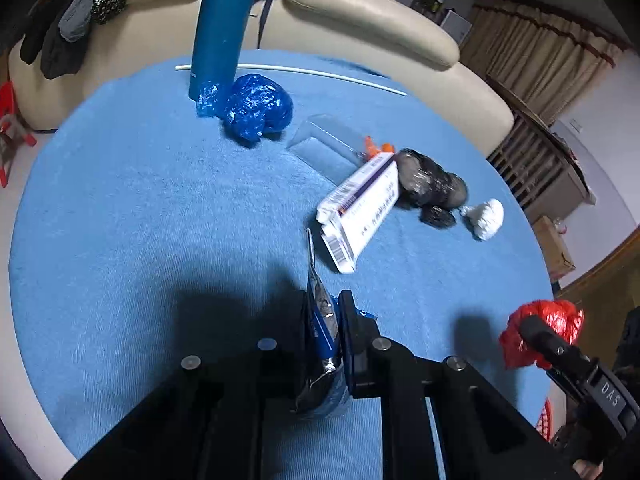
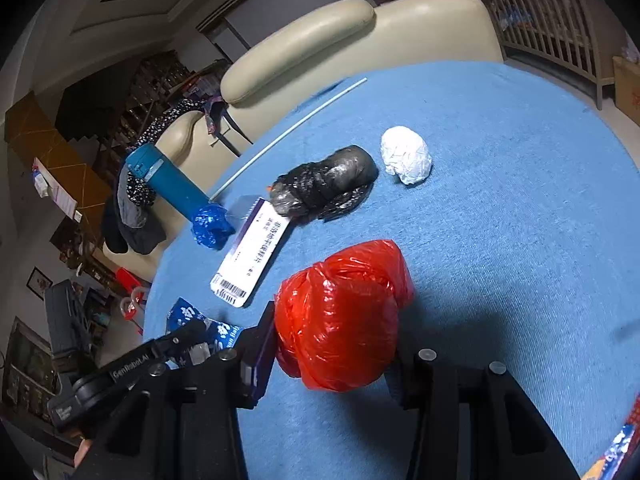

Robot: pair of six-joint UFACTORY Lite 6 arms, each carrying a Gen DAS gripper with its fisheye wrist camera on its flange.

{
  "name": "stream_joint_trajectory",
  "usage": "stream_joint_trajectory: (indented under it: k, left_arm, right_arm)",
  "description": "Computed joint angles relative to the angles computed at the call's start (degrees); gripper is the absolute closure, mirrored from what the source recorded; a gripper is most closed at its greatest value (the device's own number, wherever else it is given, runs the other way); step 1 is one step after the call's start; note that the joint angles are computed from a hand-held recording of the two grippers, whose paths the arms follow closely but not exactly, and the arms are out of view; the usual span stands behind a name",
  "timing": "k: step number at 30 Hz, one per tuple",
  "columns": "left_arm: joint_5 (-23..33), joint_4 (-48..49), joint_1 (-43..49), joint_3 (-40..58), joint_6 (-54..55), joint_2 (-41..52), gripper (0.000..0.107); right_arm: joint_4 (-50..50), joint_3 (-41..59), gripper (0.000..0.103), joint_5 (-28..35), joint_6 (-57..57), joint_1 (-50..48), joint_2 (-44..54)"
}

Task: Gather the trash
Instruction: 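Grasp the blue snack wrapper with left tool while right tool grasps the red bag, then carry the wrapper and red bag to the wastebasket and open the right tool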

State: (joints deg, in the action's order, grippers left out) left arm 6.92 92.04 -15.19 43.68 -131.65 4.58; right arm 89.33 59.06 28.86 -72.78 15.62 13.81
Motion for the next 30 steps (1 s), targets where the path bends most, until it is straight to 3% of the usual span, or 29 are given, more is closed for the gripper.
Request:
stream_joint_trajectory:
  k: [5, 16, 21, 30]
  left_arm:
    - [2.17, -1.06, -2.64, -3.71, 1.03, -6.62, 0.092]
    - [8.4, -6.44, -15.09, -1.59, 5.24, -9.09, 0.091]
    - [11.35, -9.85, -21.12, 2.06, 8.98, -7.32, 0.091]
    - [15.18, -15.19, -30.15, 11.31, 15.64, -0.83, 0.091]
  right_arm:
    - [0.48, -5.21, 0.054, -1.33, -0.17, 0.2, -6.54]
    - [-3.16, -20.66, 0.054, -1.25, 3.06, -5.22, -26.21]
    - [-8.04, -25.57, 0.054, 2.58, 5.58, -12.86, -33.79]
    - [-15.25, -30.86, 0.054, 16.72, 2.96, -36.97, -40.81]
